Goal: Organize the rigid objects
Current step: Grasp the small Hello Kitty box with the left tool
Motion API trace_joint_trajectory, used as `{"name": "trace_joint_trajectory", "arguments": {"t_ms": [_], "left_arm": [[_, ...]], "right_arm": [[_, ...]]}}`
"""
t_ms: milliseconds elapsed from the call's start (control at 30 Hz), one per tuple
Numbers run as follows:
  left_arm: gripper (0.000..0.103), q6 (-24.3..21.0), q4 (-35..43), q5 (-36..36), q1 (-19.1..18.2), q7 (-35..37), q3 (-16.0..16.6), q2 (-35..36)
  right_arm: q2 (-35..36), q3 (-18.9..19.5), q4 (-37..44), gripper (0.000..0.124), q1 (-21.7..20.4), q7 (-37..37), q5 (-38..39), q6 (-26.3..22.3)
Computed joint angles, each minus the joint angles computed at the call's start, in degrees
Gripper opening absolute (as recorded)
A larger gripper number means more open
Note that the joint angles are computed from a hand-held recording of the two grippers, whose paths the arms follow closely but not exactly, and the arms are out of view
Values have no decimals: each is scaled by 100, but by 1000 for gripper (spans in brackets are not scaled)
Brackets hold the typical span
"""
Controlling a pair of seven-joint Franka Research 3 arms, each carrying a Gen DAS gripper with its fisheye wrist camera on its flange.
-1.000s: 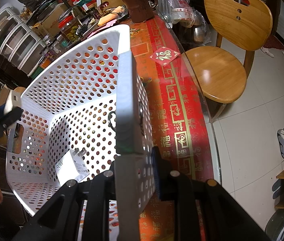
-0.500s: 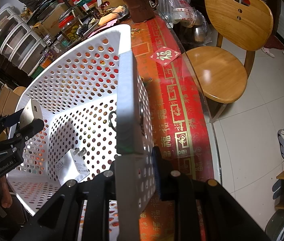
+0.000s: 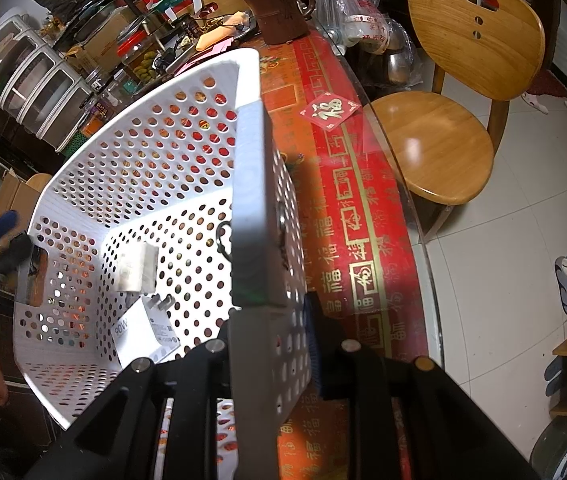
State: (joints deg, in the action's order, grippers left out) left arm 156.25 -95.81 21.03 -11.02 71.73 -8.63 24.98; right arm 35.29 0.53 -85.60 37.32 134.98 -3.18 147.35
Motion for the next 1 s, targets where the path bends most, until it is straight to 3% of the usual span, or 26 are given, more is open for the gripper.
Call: {"name": "trace_joint_trajectory", "arguments": {"t_ms": [133,200,300,500,600,733,767,867,1000], "left_arm": [[98,317,-600,-106,370,-125,156,-527],[100,410,-840,133,441,-444,416,-715],[102,512,-1120,-262,958,-246,329,-815],[102,364,-1286,-415,1400,-171,497,-428],[102,288,-1266,-681,1606,-2,366,-133],[101,187,-1119,-655,1502,-134,439,170],[101,163,-1042,-796,1607,-19,325,269],[98,82,-714,-816,1535,-18,333,586],[78,-14,-366,-899,1505,28,236,916]], "right_arm": [[-9,8,-21,21,-19,-26,17,14],[-14,11,-27,21,-23,-41,22,9],[-17,12,-30,21,-26,-53,30,5],[-30,1,-40,21,-20,-51,20,-2],[-31,9,-40,21,-30,-60,28,-2],[-34,15,-43,21,-38,-76,33,1],[-35,15,-41,21,-40,-79,34,-3],[-38,26,-53,21,-53,-102,50,10],[-41,30,-62,21,-61,-126,66,28]]}}
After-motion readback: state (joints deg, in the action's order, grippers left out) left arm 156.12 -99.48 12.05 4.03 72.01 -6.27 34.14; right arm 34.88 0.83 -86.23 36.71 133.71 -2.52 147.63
